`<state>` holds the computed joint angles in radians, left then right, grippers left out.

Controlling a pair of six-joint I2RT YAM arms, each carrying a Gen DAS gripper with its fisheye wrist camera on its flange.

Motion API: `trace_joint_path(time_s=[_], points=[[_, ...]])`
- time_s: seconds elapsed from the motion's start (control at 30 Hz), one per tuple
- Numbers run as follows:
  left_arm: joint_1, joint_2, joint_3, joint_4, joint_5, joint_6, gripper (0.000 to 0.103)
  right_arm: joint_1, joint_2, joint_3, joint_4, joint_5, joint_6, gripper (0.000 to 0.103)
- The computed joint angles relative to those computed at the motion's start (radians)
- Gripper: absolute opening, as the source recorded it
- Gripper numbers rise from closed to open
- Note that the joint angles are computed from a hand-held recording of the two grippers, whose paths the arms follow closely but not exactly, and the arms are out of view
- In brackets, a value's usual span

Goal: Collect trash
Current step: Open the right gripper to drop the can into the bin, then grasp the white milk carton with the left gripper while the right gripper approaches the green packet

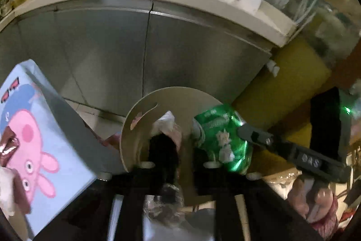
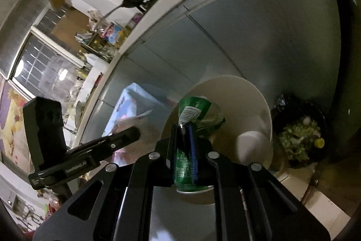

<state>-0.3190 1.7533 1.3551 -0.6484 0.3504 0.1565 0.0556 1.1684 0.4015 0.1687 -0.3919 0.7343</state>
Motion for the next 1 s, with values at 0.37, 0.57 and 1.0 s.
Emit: trace_joint_path(time_s=[0.37, 0.57, 1.0], points=[[0.112, -0.201, -0.172, 0.084, 0.049, -0.012, 0.072, 0.152, -0.052, -0.02, 0.025, 0.173, 0.048, 0.041], [0.447, -0.434, -0.318, -0.002, 0.224, 0.158, 0.072, 0.528, 0.033, 0.081, 0.028, 0.434, 0.059, 0.041], [1.453, -0.214, -0.116, -0.471, 0.474, 0.828, 0.071, 0.97, 0.558, 0.494, 0.043, 0.523, 0.1, 0.041]])
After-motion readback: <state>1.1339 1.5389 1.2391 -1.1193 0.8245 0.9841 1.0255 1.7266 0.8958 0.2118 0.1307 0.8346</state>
